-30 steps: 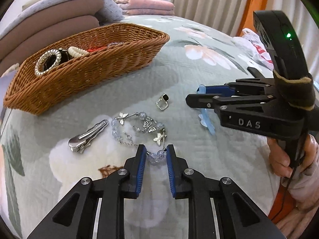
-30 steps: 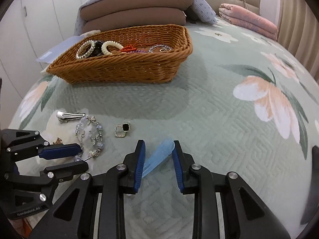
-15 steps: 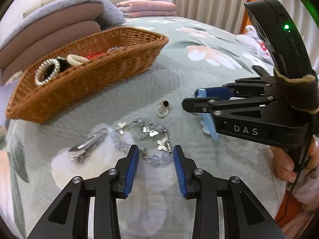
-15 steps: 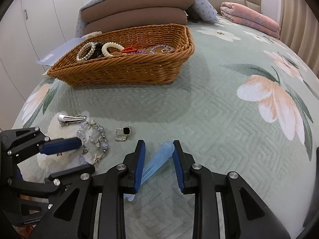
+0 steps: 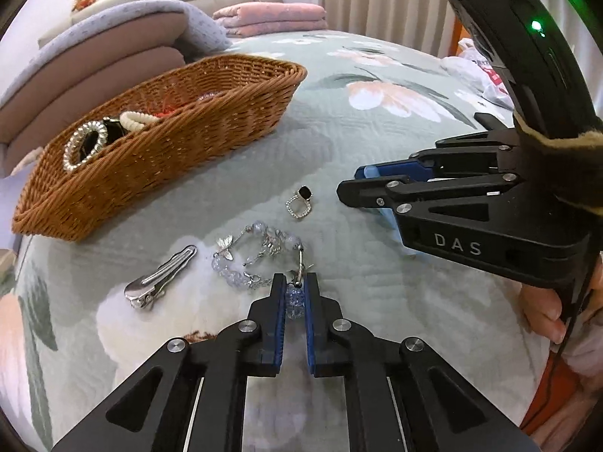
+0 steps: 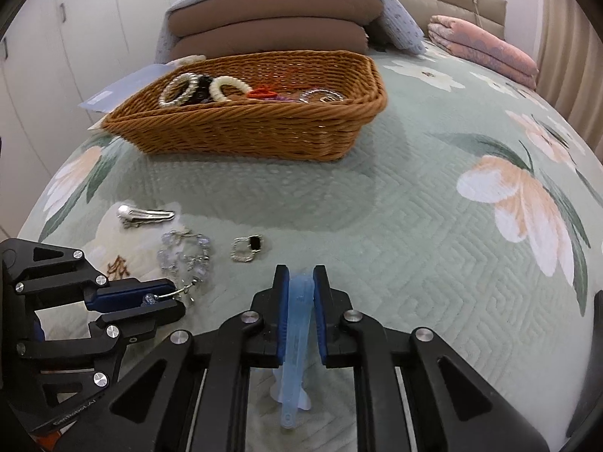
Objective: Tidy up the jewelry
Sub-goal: 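Grasp the crystal bead bracelet with the left tool while the right tool grasps the blue hair clip, then carry the bracelet and blue clip into the basket and open both tools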
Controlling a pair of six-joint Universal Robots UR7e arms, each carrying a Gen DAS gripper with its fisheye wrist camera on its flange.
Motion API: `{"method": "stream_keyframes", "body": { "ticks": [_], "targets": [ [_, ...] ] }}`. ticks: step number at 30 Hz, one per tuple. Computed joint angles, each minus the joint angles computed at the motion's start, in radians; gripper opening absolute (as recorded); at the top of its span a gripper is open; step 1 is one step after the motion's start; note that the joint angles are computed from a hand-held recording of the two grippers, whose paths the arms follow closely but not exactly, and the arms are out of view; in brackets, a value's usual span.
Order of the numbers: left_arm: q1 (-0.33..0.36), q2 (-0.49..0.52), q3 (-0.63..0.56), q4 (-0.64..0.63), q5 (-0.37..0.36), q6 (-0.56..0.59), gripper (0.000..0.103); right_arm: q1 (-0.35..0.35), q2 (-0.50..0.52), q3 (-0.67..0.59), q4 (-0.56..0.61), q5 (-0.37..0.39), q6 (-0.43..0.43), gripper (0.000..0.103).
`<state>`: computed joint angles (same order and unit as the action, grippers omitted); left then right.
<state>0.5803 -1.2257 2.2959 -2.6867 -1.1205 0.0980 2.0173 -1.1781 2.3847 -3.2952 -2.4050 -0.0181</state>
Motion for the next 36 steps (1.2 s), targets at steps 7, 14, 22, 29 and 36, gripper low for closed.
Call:
{"method": "stream_keyframes", "body": {
  "ticks": [7, 14, 22, 29, 36],
  "targets": [
    [0.023, -0.087, 0.003, -0.011, -0.119, -0.054, 0.009, 0.007, -0.074, 0.033, -0.012, 0.101, -0.001, 0.015],
    [0.039, -0.158, -0.049, -0.025, -0.212, -0.052, 0.009, 0.031, -0.149, 0.022, 0.003, 0.167, -0.011, 0.015],
    [0.048, -0.123, -0.144, -0.066, -0.186, -0.017, 0.009, 0.049, -0.137, -0.112, 0.005, 0.161, -0.111, 0.015],
    [0.116, -0.008, -0.304, -0.079, -0.177, -0.01, 0.009, -0.003, -0.062, -0.279, 0.021, 0.197, -0.158, 0.015],
    [0.177, 0.129, -0.441, -0.099, -0.145, -0.032, 0.009, -0.078, 0.042, -0.434, 0.129, 0.203, -0.142, 0.015]
  ]
}}
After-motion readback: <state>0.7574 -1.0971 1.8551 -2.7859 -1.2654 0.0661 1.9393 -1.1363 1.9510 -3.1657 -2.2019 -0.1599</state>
